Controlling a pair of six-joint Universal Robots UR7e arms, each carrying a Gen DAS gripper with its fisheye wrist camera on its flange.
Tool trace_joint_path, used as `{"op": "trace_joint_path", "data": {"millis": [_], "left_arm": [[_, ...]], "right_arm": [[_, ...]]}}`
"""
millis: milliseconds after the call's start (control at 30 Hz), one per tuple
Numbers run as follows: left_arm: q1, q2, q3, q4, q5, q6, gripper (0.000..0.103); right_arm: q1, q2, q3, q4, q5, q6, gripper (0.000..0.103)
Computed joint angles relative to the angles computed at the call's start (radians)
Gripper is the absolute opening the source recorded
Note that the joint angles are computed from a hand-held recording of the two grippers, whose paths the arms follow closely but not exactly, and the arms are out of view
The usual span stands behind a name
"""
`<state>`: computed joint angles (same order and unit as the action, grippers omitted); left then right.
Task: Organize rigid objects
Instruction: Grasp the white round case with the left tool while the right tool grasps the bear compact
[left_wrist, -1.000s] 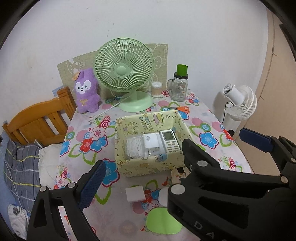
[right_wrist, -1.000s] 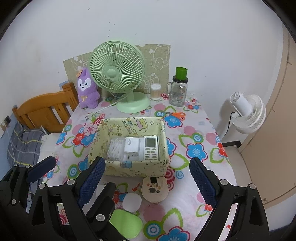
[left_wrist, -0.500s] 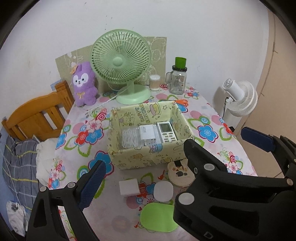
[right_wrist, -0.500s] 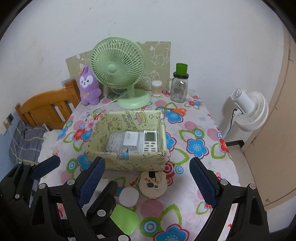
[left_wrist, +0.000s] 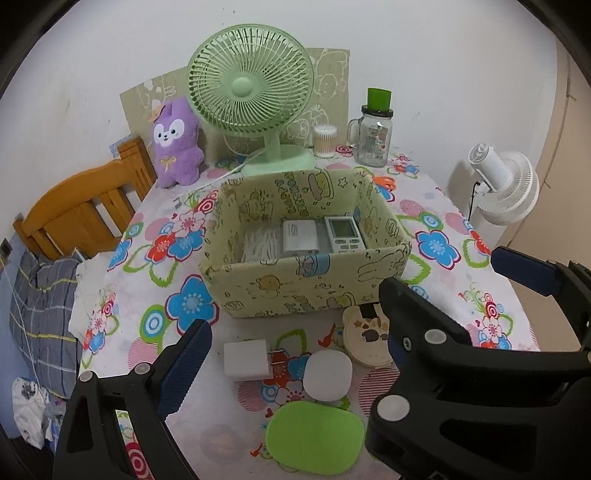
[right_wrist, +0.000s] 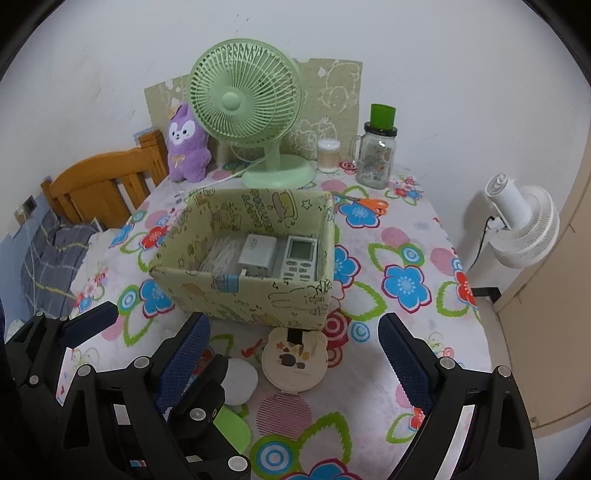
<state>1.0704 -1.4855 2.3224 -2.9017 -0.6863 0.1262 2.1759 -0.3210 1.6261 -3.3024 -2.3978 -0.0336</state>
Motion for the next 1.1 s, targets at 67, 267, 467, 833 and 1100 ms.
{"op": "trace_joint_path", "data": {"millis": [67,267,467,833,1100], "left_arm": [[0.009,0.011,0.005,-0.024,-0.005,0.004,0.097],[0.043,0.042,0.012,-0.070,-0.005,-0.014,0.097],[0.074,0.071,0.027,-0.125,-0.007,0.005,0.097],[0.100,0.096,0.031,-0.101,-0.016,-0.021,0.097],[0.112,0.129,0.025,-0.095,-0.044,-0.022,0.094]], "right_arm": [[-0.008,0.007,0.001,-0.012,0.004,-0.014,0.094],[-0.028,0.023,0.008,-0.029,0.020,-0.034,0.094],[-0.048,0.042,0.010,-0.024,0.023,-0.030,0.094],[-0.069,0.072,0.008,-0.019,0.013,-0.010,0.094],[-0.088,0.083,0.001,-0.004,0.013,-0.003,0.094]]}}
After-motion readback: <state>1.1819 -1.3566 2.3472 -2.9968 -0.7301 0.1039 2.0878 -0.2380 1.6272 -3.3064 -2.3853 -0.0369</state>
